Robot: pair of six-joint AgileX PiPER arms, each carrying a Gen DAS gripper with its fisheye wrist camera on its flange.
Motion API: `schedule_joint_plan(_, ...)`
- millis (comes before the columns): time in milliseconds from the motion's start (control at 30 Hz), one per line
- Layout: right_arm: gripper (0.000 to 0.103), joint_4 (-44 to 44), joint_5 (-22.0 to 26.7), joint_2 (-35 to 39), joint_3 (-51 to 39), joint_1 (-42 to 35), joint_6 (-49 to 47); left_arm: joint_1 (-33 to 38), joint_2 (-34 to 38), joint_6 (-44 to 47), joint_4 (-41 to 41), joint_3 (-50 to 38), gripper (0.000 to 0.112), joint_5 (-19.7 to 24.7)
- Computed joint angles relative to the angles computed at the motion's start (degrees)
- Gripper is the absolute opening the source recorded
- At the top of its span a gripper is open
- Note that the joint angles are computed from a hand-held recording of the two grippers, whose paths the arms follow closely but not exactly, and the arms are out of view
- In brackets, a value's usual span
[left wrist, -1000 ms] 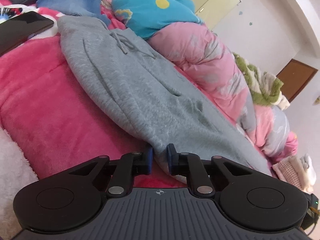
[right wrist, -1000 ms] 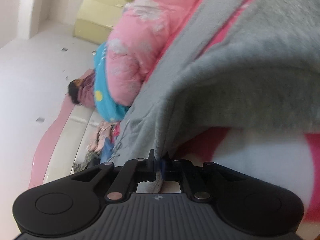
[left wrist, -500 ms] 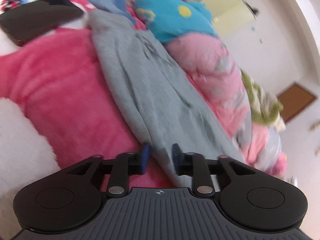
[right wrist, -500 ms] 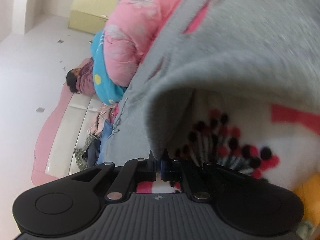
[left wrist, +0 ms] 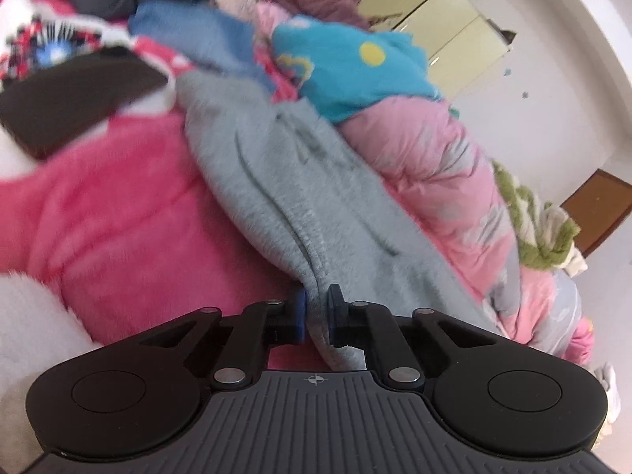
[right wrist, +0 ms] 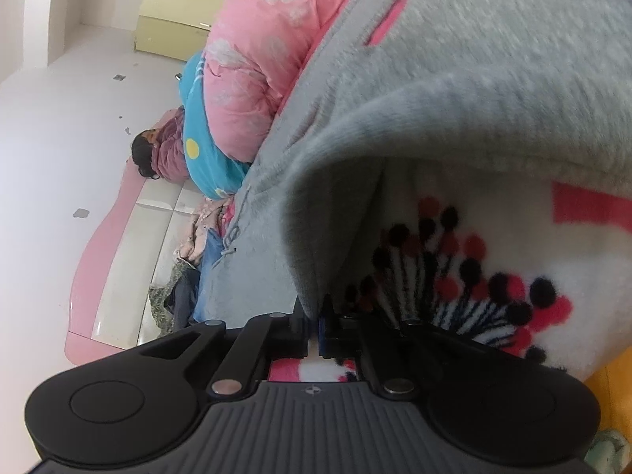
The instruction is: Fold clothes
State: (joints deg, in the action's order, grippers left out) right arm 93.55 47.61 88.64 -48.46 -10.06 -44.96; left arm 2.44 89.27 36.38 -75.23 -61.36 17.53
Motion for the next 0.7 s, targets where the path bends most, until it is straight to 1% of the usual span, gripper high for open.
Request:
schedule_joint_plan(133, 0.004, -0.4, 1.2, -2.1, 0.3, -0.1, 1.3, -0.4, -0.9, -4.7, 5.4, 0.1, 0.009, -1.5)
schedule_joint_plan(200, 0.004, -2.1, 1.1, -1.9, 0.5, 0.1, 2.5, -0.5, 0.3, -8.9, 9.2, -0.2, 0.009, -1.2)
schedule_joint_plan(267, 0.004, -3.0, 1.3, -0.6, 1.1, 0.0, 4.4, -0.1, 0.8, -10.7, 10.4, 0.3, 0.009, -0.6)
schedule_joint_plan(300, 0.004, -2.8, 1.7, 0.0, 1.4, -0.2, 5.1, 0.3, 0.8, -9.5, 9.1, 0.6, 0.009, -0.1)
schedule_joint_plan(367, 0.004, -2.6, 2.0, -0.1, 1.9, -0.7, 5.0, 1.2, 0.6, -4.3, 4.1, 1.3, 0.009, 1.2)
schedule_joint_plan(467, 0.004, -3.3, 1.6, -0.9, 1.7, -0.7, 4.2, 2.9, 0.9, 0.0, -1.8, 1.4, 0.014, 3.6)
schedule_joint_plan(533, 0.004, -3.5, 2.1, -0.4, 1.7, -1.0, 4.5, 3.6, 1.3, -0.2, -3.1, 1.2, 0.021, 4.0)
schedule_joint_plan(600, 0.004, -3.2, 2.6, 0.1, 2.1, -1.3, 4.8, 4.0, 1.4, 0.0, -5.0, 1.4, 0.037, 3.0)
schedule_joint_plan(667, 0.004, -3.1, 3.1, 0.5, 2.3, -1.5, 4.9, 4.8, 1.7, 1.8, -8.2, 1.4, 0.040, 2.1)
schedule_joint_plan(700, 0.004, -3.2, 3.1, 0.4, 2.4, -1.6, 4.9, 4.9, 2.2, 0.5, -7.4, 0.6, 0.042, 1.5)
